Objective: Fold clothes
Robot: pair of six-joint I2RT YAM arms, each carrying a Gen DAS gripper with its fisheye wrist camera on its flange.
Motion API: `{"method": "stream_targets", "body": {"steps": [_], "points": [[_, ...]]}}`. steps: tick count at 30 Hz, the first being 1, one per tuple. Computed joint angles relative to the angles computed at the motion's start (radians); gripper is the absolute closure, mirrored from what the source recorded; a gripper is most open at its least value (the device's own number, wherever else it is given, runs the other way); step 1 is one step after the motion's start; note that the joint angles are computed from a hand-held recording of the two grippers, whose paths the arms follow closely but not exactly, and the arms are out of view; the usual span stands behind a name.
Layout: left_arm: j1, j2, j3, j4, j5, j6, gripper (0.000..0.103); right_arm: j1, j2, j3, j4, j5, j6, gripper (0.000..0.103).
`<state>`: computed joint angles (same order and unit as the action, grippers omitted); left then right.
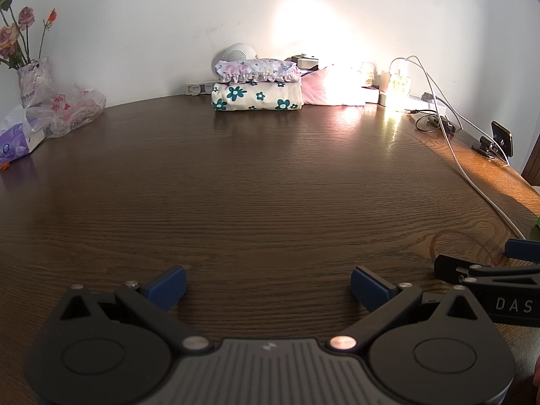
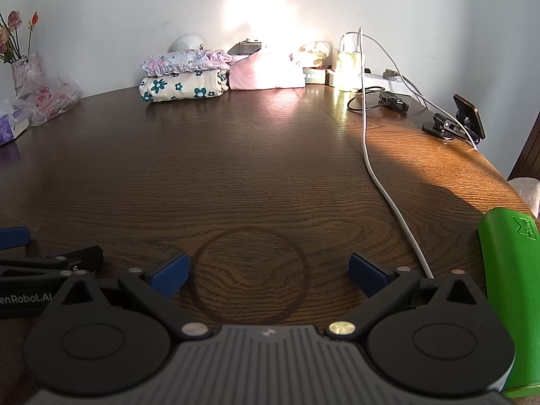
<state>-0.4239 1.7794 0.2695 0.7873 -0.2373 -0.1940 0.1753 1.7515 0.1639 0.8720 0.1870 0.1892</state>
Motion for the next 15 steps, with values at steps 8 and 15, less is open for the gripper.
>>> {"method": "stream_targets", "body": {"steps": [8,15], "points": [[-0.002,-0.001,0.000,-0.001,-0.002,-0.001,0.000,0.000,0.000,0.000,0.001,0.000,0.000,0.001],[0.005,-0.001,0.000,0.000,0.006,0.005,0.000,0.003,-0.003,0.001,-0.006,0.003,0.002,0.001]]}}
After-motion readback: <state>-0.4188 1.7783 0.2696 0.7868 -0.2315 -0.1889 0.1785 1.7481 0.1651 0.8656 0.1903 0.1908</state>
